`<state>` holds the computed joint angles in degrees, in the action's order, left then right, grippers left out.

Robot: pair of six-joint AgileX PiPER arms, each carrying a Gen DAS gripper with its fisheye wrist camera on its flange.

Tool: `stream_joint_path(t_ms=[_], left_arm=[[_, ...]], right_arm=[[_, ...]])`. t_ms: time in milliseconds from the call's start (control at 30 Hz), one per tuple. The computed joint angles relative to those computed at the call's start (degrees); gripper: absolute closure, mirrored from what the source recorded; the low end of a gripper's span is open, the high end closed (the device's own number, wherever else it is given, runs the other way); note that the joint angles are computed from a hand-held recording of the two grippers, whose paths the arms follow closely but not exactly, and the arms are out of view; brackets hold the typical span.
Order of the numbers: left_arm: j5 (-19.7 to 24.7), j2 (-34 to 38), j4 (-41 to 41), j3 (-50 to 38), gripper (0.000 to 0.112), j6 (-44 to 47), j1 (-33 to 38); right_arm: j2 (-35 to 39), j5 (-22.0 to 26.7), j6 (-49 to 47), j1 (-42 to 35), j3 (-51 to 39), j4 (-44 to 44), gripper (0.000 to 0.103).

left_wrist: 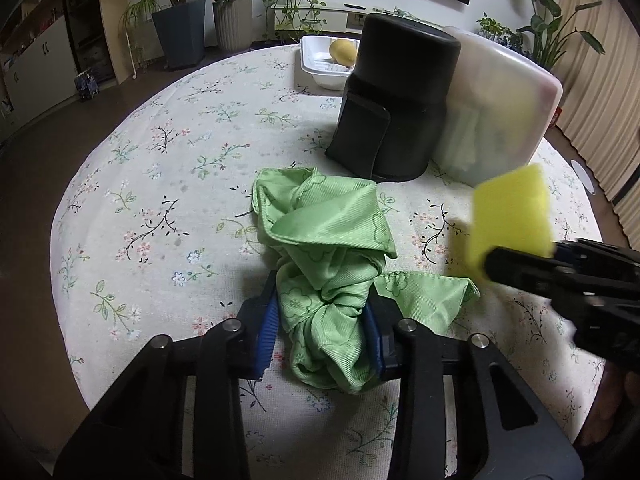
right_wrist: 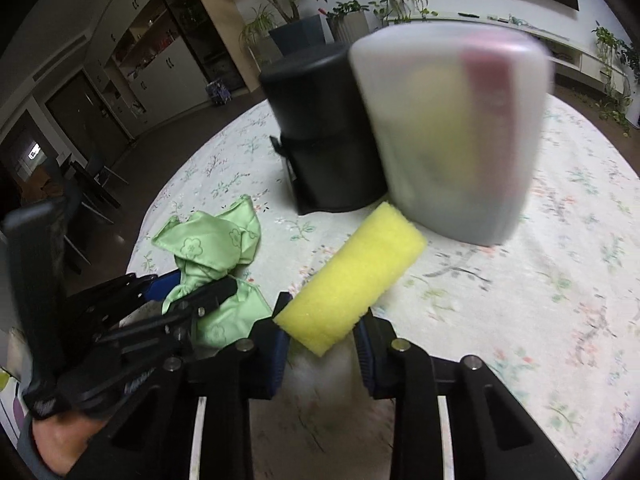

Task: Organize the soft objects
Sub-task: 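Grasp the green cloth with the left tool while the right tool grasps the yellow sponge, then carry the green cloth and yellow sponge into the white tray and open both tools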

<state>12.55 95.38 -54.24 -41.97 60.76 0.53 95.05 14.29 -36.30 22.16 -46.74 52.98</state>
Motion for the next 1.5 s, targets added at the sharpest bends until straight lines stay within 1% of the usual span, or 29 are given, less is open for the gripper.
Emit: stream_joint_path(t_ms=[33, 167, 333, 433, 467, 600, 633, 700, 767, 867, 933, 1033, 1167, 1267, 1367, 1433, 1500], left_arm=[[0.4, -0.5, -0.4, 0.3, 0.079, 0.6, 0.3], [2.2, -2.0, -0.7, 0.9, 0.08, 1.0, 0.4], [4.8, -5.1, -0.5, 2.7, 0.081, 1.1, 0.5], [6.9, -7.1, -0.7, 4.2, 0.082, 1.8, 1.7], [8.2, -7.8, -1.1, 4.4, 0.082, 2.4, 2.5], [11.3, -10.8, 1.0, 4.4, 0.082, 0.9, 4.5], [12.1, -11.6, 1.9, 4.1, 0.082, 0.2, 4.9], [13.5, -13.0, 4.1, 3.1, 0.082, -1.8, 5.5], [15.9, -13.8, 5.2, 1.7, 0.082, -2.6, 6.5], [18.3, -15.2, 8.3, -0.4, 0.082, -5.2, 6.7], [19.5, -15.5, 10.3, -1.9, 0.082, -6.8, 7.0], [21.5, -15.4, 11.6, -5.0, 0.082, -7.5, 8.5], [22.2, -12.4, 15.5, -12.6, 0.082, -10.2, 9.6], [23.5, -8.2, 18.3, -20.6, 0.082, -12.0, 9.3], [25.5, -1.8, 22.0, -31.2, 0.082, -14.7, 8.0], [27.4, 3.5, 26.1, -39.6, 0.082, -18.1, 6.5], [30.9, 9.9, 29.0, -49.8, 0.082, -20.6, 5.2]], right_arm=[[-0.9, 0.2, -0.5, -0.4, 0.8, 0.1, 0.071], [-8.1, 1.9, 1.2, -3.1, 6.0, -4.5, 0.071], [-15.7, 5.9, 4.2, -8.5, 10.4, -11.7, 0.071], [-19.7, 9.9, 1.8, -13.9, 12.0, -12.8, 0.071], [-21.0, 11.2, 1.7, -15.6, 12.3, -14.2, 0.071], [-24.4, 15.4, -0.6, -20.9, 11.9, -16.7, 0.071], [-24.6, 15.7, -0.9, -21.4, 11.7, -16.9, 0.071], [-25.0, 18.3, -3.6, -24.9, 10.6, -16.4, 0.071], [-25.1, 19.4, -4.8, -26.7, 9.7, -16.9, 0.071], [-24.2, 21.8, -7.5, -30.1, 7.4, -17.2, 0.071], [-23.6, 22.5, -7.4, -31.4, 5.8, -18.6, 0.071], [-22.2, 24.3, -9.3, -34.5, 2.8, -18.8, 0.071], [-17.2, 24.4, -10.7, -37.0, -4.2, -20.3, 0.071], [-13.0, 25.3, -10.7, -37.5, -10.5, -21.6, 0.071], [-7.4, 26.4, -9.0, -36.4, -19.1, -24.9, 0.071], [-2.7, 27.9, -8.0, -35.5, -25.9, -26.6, 0.071], [2.6, 30.5, -6.5, -34.7, -34.1, -28.2, 0.071]])
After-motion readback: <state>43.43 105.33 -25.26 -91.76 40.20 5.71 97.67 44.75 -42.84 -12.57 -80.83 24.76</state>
